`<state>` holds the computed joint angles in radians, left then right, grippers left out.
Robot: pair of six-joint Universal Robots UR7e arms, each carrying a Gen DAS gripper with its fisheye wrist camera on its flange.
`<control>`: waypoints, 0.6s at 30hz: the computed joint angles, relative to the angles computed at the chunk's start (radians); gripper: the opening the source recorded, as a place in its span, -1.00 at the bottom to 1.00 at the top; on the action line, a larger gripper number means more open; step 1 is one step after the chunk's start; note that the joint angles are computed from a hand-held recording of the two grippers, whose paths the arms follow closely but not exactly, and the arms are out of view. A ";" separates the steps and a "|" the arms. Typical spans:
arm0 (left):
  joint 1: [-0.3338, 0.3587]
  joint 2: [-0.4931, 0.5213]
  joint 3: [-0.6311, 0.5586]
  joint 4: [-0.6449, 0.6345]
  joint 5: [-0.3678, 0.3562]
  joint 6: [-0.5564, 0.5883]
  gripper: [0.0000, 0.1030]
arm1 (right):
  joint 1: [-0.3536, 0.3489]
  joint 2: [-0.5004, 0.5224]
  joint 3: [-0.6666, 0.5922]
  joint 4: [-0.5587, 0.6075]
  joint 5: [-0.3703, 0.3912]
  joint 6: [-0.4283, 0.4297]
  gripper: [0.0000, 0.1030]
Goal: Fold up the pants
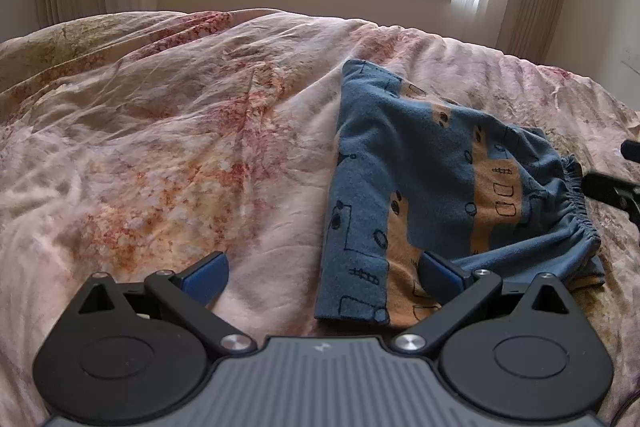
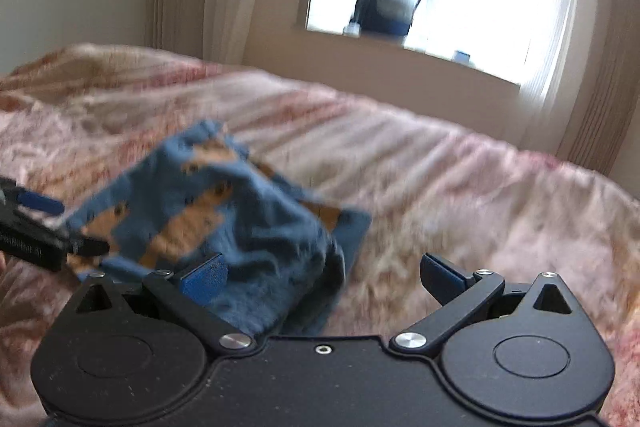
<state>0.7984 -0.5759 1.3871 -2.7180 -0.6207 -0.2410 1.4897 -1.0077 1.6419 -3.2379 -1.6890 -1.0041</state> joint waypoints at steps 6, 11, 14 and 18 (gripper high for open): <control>-0.002 0.005 -0.004 0.003 0.007 0.009 1.00 | 0.023 0.058 -0.039 0.031 -0.150 -0.098 0.99; -0.001 0.004 -0.027 -0.090 -0.006 0.146 0.99 | 0.036 0.033 -0.097 0.268 -0.207 -0.088 0.99; 0.006 0.050 -0.131 -0.219 -0.022 0.393 0.99 | 0.040 0.021 -0.100 0.302 -0.215 -0.123 0.99; 0.028 0.120 -0.323 -0.116 -0.152 0.594 0.99 | 0.031 0.003 -0.028 0.147 -0.131 -0.191 0.99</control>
